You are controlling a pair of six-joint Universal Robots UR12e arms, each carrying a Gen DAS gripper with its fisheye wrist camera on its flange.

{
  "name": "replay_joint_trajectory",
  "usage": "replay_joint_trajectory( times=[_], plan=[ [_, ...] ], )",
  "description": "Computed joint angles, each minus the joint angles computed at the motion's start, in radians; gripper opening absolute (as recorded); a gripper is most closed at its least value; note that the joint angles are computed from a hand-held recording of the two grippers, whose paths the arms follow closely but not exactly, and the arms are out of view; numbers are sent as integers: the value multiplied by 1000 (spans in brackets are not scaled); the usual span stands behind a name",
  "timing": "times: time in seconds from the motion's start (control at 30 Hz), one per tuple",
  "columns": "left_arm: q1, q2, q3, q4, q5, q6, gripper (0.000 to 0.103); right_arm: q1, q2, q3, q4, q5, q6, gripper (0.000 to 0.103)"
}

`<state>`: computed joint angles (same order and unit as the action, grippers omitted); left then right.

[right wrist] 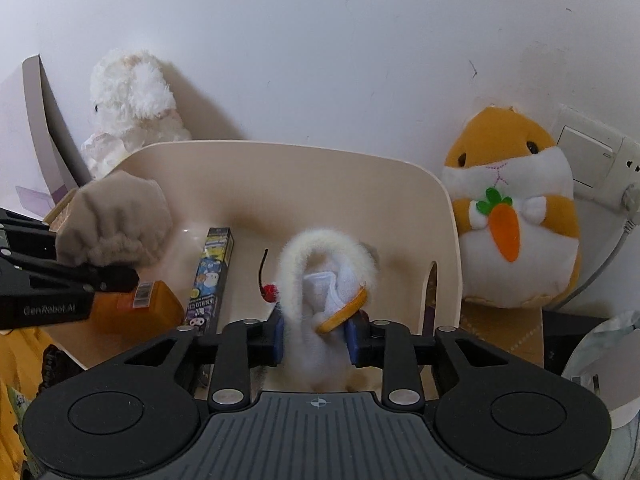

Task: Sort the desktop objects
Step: 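Carry the grey sock and white plush into the basket and release both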

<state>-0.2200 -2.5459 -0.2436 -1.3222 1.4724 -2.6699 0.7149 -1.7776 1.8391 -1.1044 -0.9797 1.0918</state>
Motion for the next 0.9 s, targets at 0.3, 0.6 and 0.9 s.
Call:
replay_joint_trajectory(
  times=[0.3, 0.6, 0.9],
  plan=[
    [5, 65, -121, 110, -12, -17, 74, -39, -8, -19, 56, 37, -24, 72],
    [21, 140, -237, 169, -31, -31, 74, -88, 0, -58, 130, 49, -13, 99],
    [52, 262, -430, 249, -64, -9, 74, -162, 10, -96, 207, 26, -67, 103]
  ],
)
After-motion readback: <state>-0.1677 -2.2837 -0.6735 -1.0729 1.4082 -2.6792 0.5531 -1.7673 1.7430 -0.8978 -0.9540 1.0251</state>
